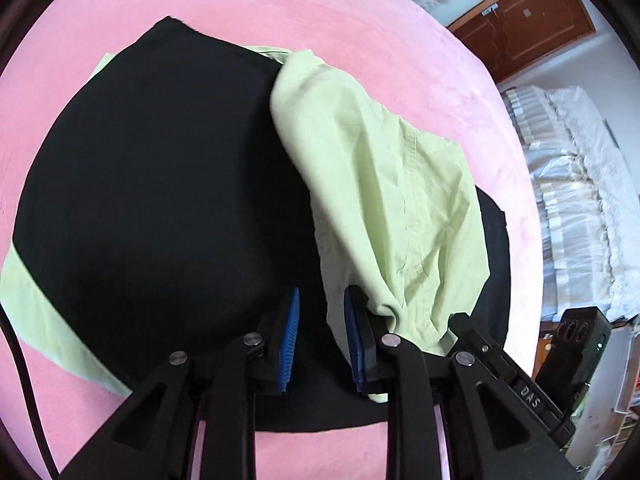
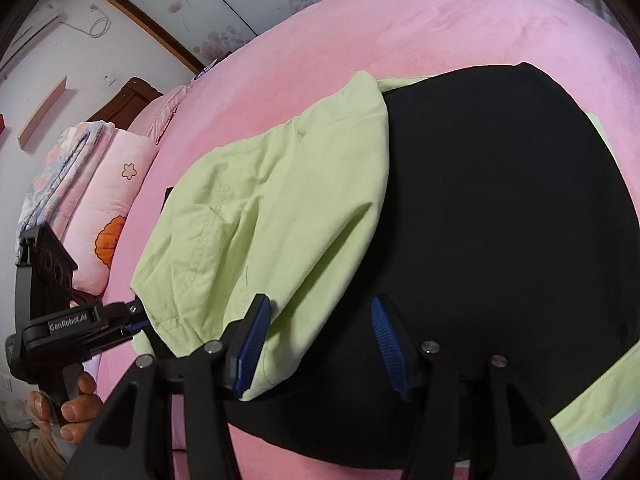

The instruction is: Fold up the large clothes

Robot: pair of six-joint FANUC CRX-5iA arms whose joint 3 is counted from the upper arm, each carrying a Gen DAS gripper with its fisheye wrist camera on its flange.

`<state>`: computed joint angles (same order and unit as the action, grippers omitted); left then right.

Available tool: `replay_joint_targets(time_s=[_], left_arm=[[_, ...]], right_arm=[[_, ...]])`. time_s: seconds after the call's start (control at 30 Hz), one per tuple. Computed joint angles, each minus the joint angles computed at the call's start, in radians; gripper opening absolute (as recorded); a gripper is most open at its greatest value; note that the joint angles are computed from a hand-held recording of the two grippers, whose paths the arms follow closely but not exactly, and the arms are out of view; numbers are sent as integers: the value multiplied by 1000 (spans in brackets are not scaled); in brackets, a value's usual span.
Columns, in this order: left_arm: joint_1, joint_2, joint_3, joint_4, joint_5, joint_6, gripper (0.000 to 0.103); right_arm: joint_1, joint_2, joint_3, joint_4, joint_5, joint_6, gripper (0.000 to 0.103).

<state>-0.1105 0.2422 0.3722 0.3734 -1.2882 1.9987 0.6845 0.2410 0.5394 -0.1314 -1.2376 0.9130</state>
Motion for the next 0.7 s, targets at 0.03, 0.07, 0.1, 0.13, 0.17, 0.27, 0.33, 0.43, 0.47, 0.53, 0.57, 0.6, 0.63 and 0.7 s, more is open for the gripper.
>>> replay_joint_targets(time_s=[0.03,0.07,0.1,0.13,0.17,0.27,0.33,0.43,0.47,0.53,0.57,0.6,0.63,0.7], left_arm=[[0,2,4,4,0,0,20],[8,0,6,10,-5,-7,20],[11,-4,11,9,-15,-10,20],[13,-7,13,7,-20,-12,20],[12,-14,12,4,-27,-11,22],[15,-16,21,15,-44,-16,25],[5,4,44,11,-49,-8,26],[2,12,68,6,-67,5,29],[5,6,65,7,-71,5,30],[13,-10,54,18,-71,5,30],[20,-27,32,34,-60,2,30],[23,-38,18,43,-50,5,31],[26,-51,3,51,-39,6,33],[36,-78,-33,74,-11,6,43]], right_arm=[[-2,-2,-4,-7,6,0,53],[-3,-7,-10,-9,12,-6,53],[-2,-14,-19,-10,20,-9,53],[-2,-16,-21,-11,24,-12,53],[-3,-19,-26,-16,29,-13,53],[-3,-24,-32,-18,32,-16,53],[-4,-25,-34,-18,33,-15,53],[-8,-25,-31,-26,36,-16,53],[-8,-25,-29,-29,37,-15,53],[-8,-25,-26,-34,39,-7,53],[-8,-22,-20,-35,35,-2,53],[-6,-19,-16,-35,32,0,53],[-6,-18,-13,-35,30,5,53],[-8,-11,-3,-43,28,12,53]])
